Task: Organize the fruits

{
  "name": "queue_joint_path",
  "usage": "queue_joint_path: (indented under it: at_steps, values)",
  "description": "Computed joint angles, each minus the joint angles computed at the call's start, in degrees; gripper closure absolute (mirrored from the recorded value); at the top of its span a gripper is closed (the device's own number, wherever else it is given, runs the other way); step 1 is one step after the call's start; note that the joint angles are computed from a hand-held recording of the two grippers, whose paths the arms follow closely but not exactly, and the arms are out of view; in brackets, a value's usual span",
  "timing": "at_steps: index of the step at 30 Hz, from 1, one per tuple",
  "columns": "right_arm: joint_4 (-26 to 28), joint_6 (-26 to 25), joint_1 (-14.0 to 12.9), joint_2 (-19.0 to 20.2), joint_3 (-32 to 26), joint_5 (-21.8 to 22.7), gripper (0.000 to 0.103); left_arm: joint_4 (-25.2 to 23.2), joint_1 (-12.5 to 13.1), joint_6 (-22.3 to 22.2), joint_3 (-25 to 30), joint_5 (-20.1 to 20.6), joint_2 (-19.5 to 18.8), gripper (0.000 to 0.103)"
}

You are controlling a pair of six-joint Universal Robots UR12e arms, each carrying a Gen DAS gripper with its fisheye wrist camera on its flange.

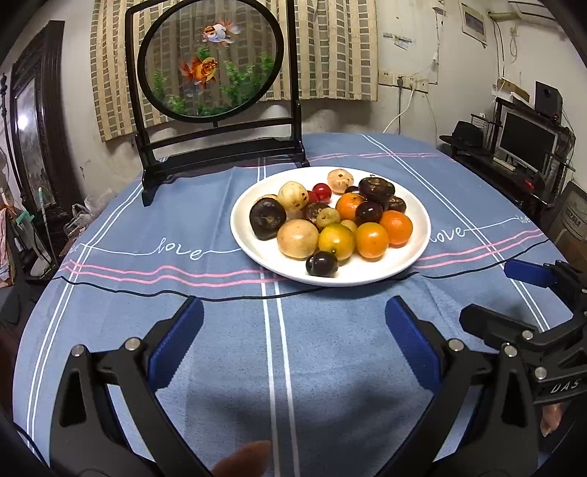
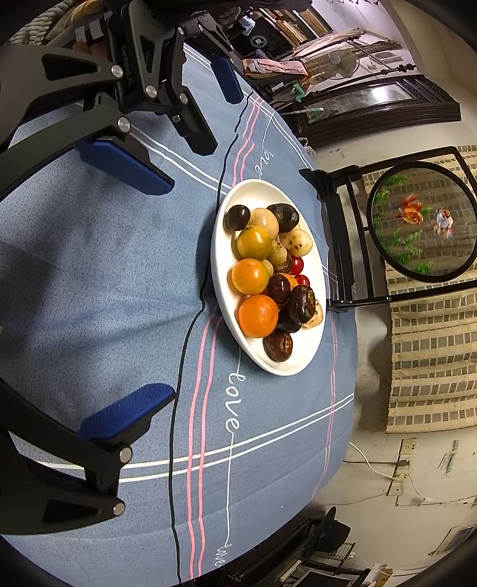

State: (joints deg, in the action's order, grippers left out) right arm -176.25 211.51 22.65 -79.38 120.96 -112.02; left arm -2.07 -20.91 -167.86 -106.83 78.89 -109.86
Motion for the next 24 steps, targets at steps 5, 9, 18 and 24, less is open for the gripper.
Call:
queue_joint_path:
  at_steps: [5, 9, 18, 24]
  values:
    - [-0.02, -0.04, -0.09, -0.08, 0.06, 0.14, 0.001, -0.77, -0.05, 0.08, 0.09, -0.04, 0.06, 0.002]
    - [-0.02, -0.01, -0.08, -0.08, 0.06, 0.13, 0.001, -0.81, -0.02, 0.17, 0.13, -0.16, 0.05, 0.002]
    - [0.03, -0.01, -0.11, -0.11, 0.05, 0.21, 0.001, -1.78, 0.13, 0.22, 0.20, -1.17, 0.20, 0.002]
    - [0.13, 0.05, -0.04, -0.01, -0.05, 0.33, 0.001, -3.44, 0.44, -0.10, 0.50, -2.50, 0.27, 0.002]
